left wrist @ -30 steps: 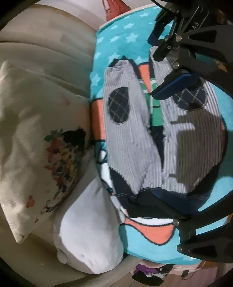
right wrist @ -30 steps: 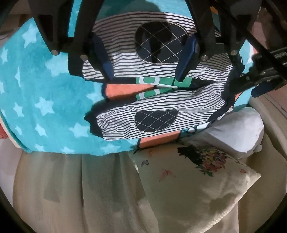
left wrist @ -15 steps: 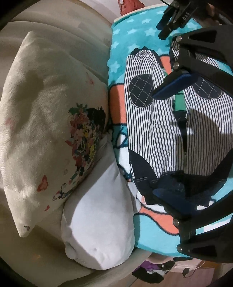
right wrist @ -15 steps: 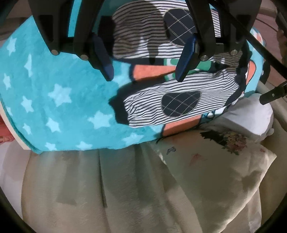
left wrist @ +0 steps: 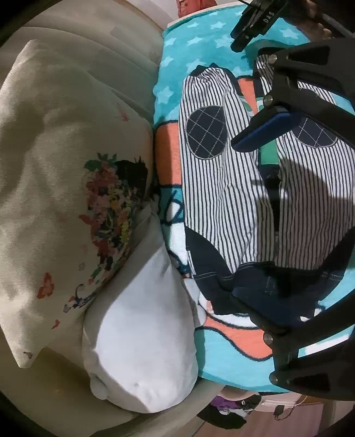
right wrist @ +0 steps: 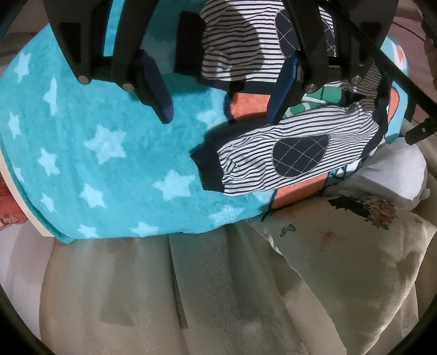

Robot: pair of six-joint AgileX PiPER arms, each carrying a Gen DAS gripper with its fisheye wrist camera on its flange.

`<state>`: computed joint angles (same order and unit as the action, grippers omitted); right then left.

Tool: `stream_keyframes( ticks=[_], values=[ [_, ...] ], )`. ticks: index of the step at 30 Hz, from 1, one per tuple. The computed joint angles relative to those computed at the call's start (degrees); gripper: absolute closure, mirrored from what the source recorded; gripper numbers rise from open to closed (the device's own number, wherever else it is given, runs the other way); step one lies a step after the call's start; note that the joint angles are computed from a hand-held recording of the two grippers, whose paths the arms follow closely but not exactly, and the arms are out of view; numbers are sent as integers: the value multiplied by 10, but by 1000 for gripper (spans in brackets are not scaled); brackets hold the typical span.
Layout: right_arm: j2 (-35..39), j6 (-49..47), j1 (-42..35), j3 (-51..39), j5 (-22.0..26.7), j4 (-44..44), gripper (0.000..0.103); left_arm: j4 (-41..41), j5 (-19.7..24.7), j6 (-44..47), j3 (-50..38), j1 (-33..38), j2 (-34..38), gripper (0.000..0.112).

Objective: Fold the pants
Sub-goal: 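Move both grippers toward the hem ends of the striped pant legs, then grasp the pant leg hems with both grippers and lift them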

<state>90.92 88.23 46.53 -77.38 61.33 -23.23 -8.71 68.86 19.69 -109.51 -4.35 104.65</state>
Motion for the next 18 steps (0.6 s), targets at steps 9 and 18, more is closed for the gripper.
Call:
stream_keyframes(
  ticks=[9,18],
  values=[
    [17,-21,-15,5,-36,18,27,16,3,-8,-5,6,13,13],
    [32,-79,-45,0,-57,35,27,23,2,46,-68,4,72,13]
  ],
)
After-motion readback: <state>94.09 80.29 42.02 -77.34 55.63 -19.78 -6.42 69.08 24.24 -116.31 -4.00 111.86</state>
